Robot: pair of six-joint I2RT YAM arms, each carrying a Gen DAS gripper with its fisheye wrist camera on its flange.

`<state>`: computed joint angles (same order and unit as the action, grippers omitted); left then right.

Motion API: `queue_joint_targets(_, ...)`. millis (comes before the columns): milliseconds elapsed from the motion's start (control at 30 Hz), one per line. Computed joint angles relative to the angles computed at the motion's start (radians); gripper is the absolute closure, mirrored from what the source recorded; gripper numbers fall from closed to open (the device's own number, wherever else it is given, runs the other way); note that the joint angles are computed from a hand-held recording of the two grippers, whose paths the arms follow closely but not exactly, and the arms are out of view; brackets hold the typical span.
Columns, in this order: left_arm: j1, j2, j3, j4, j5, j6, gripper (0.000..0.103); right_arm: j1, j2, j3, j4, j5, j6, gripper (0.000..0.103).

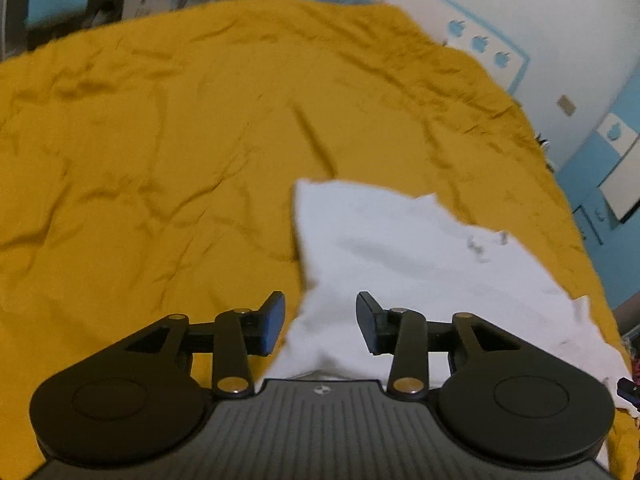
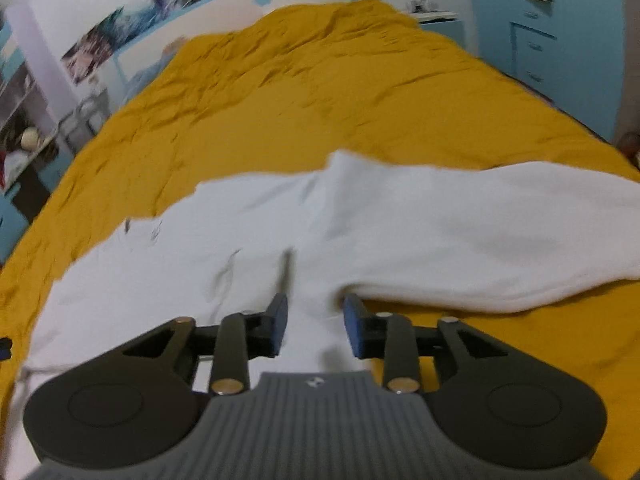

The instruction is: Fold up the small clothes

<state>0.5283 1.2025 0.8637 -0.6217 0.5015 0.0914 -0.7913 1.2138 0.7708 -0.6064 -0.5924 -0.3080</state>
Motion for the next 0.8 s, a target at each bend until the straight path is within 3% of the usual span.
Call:
queue_joint_targets(167,-0.08,-0.04,0.005,0.001,-0.048,-0.048,0.05,-0.283,0.203,0.227,-0.118,-0.045,-0.141,0.063)
queue_joint_targets(333,-0.189,-0.041,-0.017,0.017,-0.138,-0.124,0.05,-0.451,0.477,0.502,-0.178,0.011,-0.139,0.062)
queue_joint_targets(667,-0.339,-0.015,-0.074,0.054,-0.332,-0.23,0.05,-0.531,0.966,1.162,-0.382,0.12,-0.088,0.056)
queue_joint_targets(800,-0.371,-0.019,-0.074,0.049,-0.369,-0.256,0.05,-0.517,1.084,1.296,-0.426,0.18,-0.07,0.056)
